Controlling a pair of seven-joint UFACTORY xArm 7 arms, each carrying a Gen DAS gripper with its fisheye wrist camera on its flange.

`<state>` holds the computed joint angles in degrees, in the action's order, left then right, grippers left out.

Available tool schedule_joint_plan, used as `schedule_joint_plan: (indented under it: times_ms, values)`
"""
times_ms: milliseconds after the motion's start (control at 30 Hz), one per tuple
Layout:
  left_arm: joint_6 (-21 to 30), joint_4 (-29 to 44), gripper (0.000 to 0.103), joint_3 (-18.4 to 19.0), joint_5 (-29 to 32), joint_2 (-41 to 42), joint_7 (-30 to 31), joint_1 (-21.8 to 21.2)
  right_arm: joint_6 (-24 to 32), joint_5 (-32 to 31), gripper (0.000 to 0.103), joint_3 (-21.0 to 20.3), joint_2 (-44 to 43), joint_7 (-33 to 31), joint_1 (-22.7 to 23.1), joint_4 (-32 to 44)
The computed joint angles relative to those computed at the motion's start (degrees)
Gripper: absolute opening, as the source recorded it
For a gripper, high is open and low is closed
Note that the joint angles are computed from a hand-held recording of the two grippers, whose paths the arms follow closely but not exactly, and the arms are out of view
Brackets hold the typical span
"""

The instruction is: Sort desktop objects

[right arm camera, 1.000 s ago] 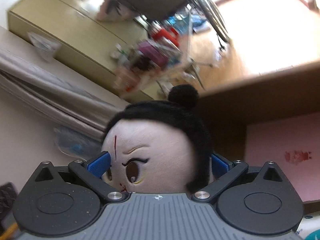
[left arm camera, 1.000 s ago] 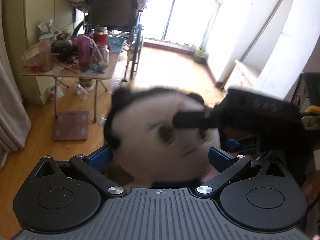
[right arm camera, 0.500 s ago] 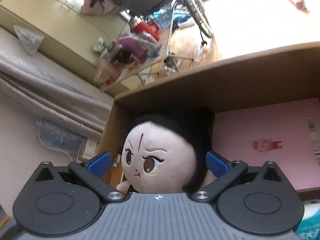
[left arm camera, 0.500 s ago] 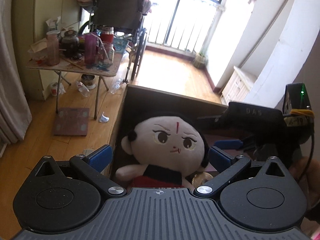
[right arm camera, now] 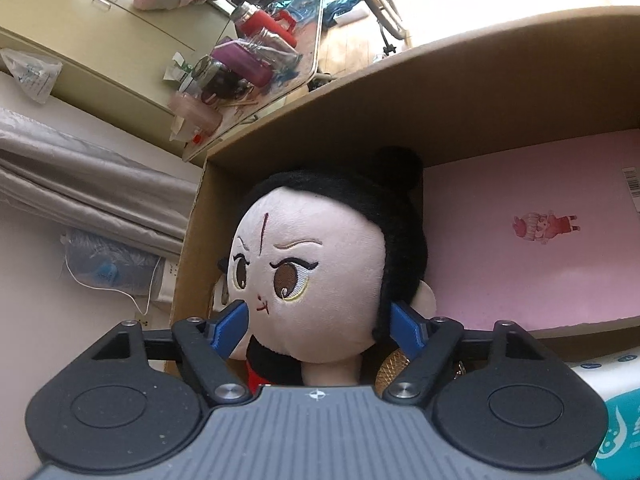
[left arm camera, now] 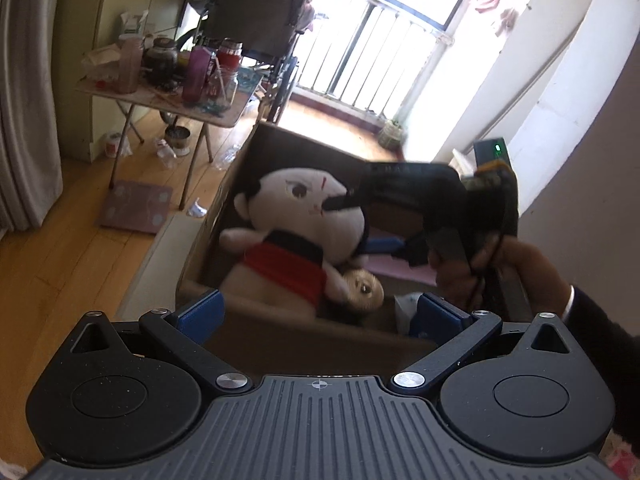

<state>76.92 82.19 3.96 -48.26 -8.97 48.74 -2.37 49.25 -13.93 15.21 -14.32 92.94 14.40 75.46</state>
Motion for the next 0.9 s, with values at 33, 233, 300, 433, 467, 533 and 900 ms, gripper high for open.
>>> schedule_joint_plan:
  times_ms: [33,233,300,433,467,533,900]
  values:
    - [0.14,-0.78,0.103,0.13,0.01,-0.76,-0.14,0.15,0.14,-0.09,0.079,0.07,0.02,0.12,0.0,0.1]
    - [1.59,-3.78,0.103,1.54,-1.82,-3.74,0.13,-0.18,-3.09,-0.62,0.079,-0.13,1.5,1.39,0.12,-0.38]
    - [2.01,-4.3,0.103,1.9,-2.51,-4.54,-0.03,-0.37,-4.75,-0.52,0.079,-0.28,1.12,1.42,0.28,-1.5]
    - [2.31,-5.34,0.103,2.62,-3.06,-6.03,-0.9,-0.53,-5.39,-0.99,0.082,-0.17,0.79,1.49,0.29,-2.11]
    - [2.41,-5.56,0.103,2.81,-3.15,-6.37,-1.12,-0.57,-5.36,-0.44,0.086,-0.29,0.56,1.8,0.28,-2.26]
    - [2.21,-6.46,0.103,3.13,-3.3,-7.49,-1.39,-0.69,-4.59,1.71,0.092,-0.61,-0.41,3.14,0.3,-2.68]
    - [-2.2,-11.9,0.103,4.98,-2.64,-14.9,-0.35,-3.05,3.65,-1.43,0.103,5.71,-11.43,4.43,-1.48,-1.03]
